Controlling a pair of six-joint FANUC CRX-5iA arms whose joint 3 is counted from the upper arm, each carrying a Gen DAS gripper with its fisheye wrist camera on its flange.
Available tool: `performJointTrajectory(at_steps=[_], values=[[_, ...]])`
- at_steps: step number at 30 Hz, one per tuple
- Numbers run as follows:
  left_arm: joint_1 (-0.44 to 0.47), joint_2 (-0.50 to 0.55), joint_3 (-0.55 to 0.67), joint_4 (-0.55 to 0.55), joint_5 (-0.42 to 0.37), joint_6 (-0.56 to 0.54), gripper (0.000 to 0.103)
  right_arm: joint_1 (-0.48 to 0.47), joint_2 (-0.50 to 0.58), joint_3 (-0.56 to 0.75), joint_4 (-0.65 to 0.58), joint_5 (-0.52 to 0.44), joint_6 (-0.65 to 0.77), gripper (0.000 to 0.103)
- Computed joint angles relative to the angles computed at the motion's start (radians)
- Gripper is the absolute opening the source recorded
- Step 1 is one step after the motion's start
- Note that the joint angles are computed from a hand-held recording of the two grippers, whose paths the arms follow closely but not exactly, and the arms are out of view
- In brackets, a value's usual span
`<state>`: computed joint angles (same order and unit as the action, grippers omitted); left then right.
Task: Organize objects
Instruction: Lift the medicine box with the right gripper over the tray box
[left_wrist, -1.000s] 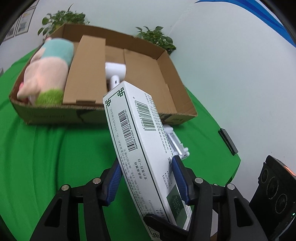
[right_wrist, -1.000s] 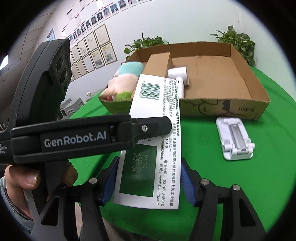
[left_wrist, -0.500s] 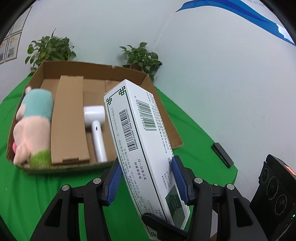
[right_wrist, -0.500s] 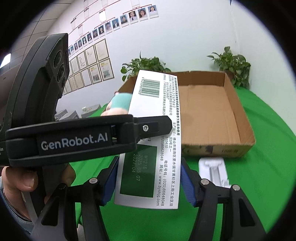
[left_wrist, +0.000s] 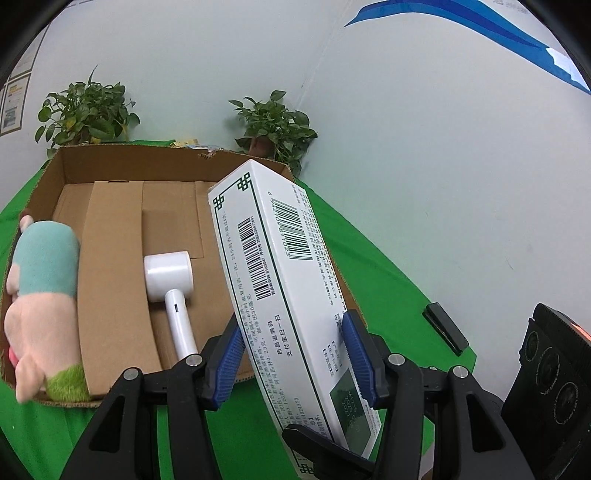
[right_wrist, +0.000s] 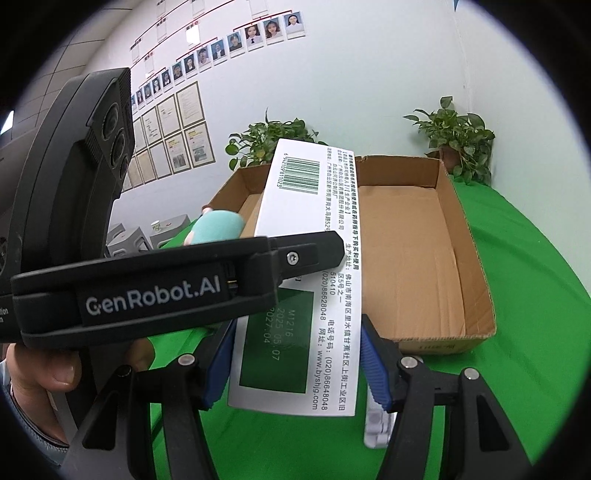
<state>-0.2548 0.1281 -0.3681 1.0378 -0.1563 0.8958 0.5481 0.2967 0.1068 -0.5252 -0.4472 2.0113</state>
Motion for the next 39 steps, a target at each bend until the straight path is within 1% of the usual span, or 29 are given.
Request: performJointTrajectory(at_steps=[3,6,12,13,15,17,19,20,21,23,24,26,29,33,34,36,39], values=[[0.02,0.035,0.041,-0.043,-0.026,0.026,0.05,-0.006,0.022,0.023,0.007,-0.01,-0.02,0.06],[0.026,0.061,0.062,-0.02,-0.034,-0.003,0.05,-0.006,0.038,0.037,0.023,-0.012,-0.039,0.06],[0.046,0.114,0.129,-0.016,-0.046,-0.029,0.05,-0.015,0.068,0.087,0.017,-0.027,-0.032,0.06],[0.054,0.124,0.145,-0.04,-0.057,-0.007,0.05,-0.016,0.075,0.096,0.019,-0.029,-0.032,0.06],[0.079,0.151,0.193,-0.135,-0.094,0.079,0.05,-0.02,0.092,0.118,0.014,-0.049,-0.032,0.06],[0.095,0.176,0.231,-0.204,-0.126,0.145,0.05,-0.027,0.112,0.143,0.004,-0.074,-0.028,0.06],[0.102,0.196,0.244,-0.204,-0.135,0.144,0.05,-0.034,0.132,0.168,-0.003,-0.1,-0.026,0.06],[0.104,0.206,0.245,-0.184,-0.134,0.135,0.05,-0.036,0.144,0.18,-0.003,-0.111,-0.028,0.06],[0.113,0.224,0.267,-0.215,-0.15,0.171,0.05,-0.037,0.153,0.191,0.002,-0.121,-0.036,0.06],[0.12,0.239,0.283,-0.249,-0.159,0.201,0.05,-0.043,0.173,0.216,-0.005,-0.145,-0.037,0.06],[0.126,0.254,0.309,-0.292,-0.172,0.236,0.05,-0.048,0.183,0.231,-0.014,-0.158,-0.03,0.06],[0.132,0.275,0.337,-0.317,-0.188,0.253,0.05,-0.054,0.197,0.25,-0.017,-0.176,-0.03,0.06],[0.146,0.315,0.399,-0.372,-0.237,0.309,0.05,-0.055,0.213,0.268,-0.009,-0.193,-0.047,0.06],[0.159,0.363,0.449,-0.356,-0.265,0.309,0.05,-0.065,0.241,0.31,-0.027,-0.221,-0.053,0.06],[0.165,0.384,0.488,-0.392,-0.292,0.348,0.05,-0.064,0.25,0.319,-0.017,-0.223,-0.059,0.06],[0.171,0.409,0.523,-0.413,-0.32,0.375,0.05,-0.061,0.269,0.341,0.007,-0.233,-0.079,0.06],[0.175,0.439,0.553,-0.411,-0.333,0.375,0.05,-0.064,0.29,0.368,0.018,-0.257,-0.098,0.06]])
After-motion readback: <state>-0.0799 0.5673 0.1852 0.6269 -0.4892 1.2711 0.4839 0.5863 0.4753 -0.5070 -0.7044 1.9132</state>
